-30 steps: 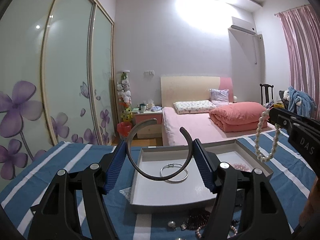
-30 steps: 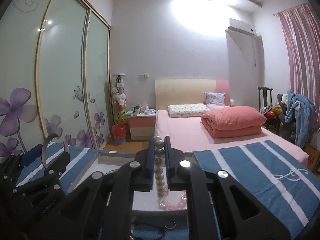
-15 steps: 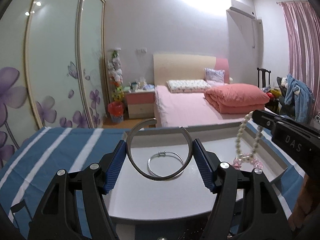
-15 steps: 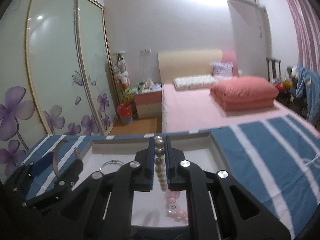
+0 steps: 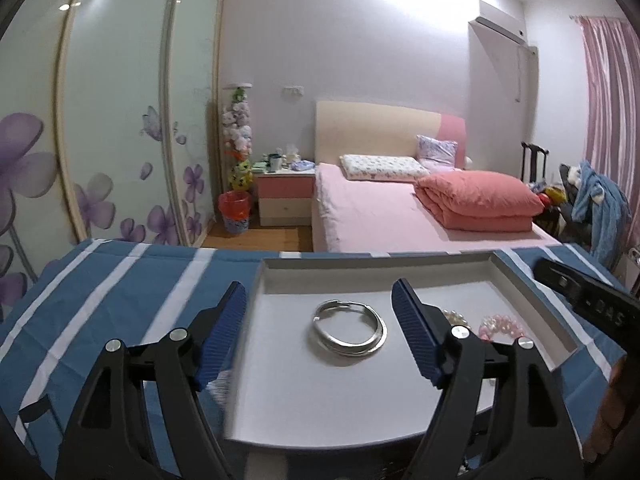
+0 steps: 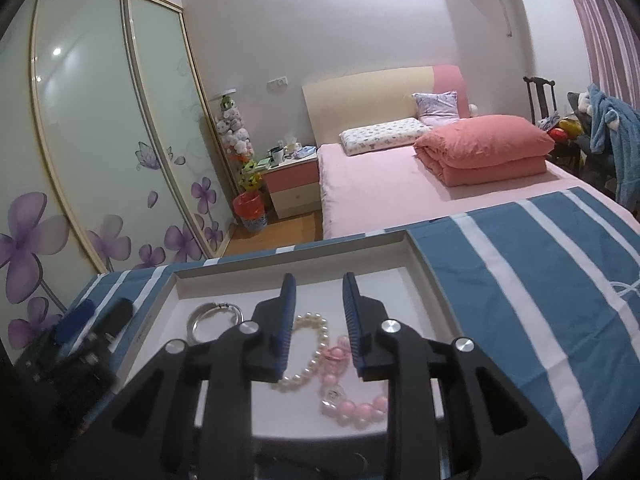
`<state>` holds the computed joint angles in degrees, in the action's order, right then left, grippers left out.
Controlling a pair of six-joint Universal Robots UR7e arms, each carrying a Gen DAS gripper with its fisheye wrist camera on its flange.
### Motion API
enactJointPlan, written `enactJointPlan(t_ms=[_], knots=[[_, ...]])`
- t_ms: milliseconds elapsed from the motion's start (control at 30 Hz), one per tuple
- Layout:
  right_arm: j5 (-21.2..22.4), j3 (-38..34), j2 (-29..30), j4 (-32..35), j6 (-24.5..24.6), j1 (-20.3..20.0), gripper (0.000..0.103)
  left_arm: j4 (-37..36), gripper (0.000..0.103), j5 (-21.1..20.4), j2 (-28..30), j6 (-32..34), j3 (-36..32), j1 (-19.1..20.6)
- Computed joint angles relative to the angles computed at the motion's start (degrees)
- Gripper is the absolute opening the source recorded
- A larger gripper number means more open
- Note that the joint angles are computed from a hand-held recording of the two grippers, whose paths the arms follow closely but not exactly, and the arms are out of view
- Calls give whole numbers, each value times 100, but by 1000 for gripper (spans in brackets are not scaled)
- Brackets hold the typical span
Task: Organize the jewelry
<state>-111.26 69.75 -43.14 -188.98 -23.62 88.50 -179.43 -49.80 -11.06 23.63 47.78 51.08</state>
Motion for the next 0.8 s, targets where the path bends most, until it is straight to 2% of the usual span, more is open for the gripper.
enactJointPlan(t_ms=[167,433,600,800], knots=[[-86,392,-236,-193,38,2,25,-275,75,167,-304,-65,435,-17],[-336,1093,-655,-277,126,-57,25,-426,75,281,-987,-178,1586,-52],[-579,1390,-840,144,243,-129,25,72,75,317,-1341,-468,2169,-41],[-815,1580,-925,800,190,-166,25,947,75,103,-1669,-985,2626,37]])
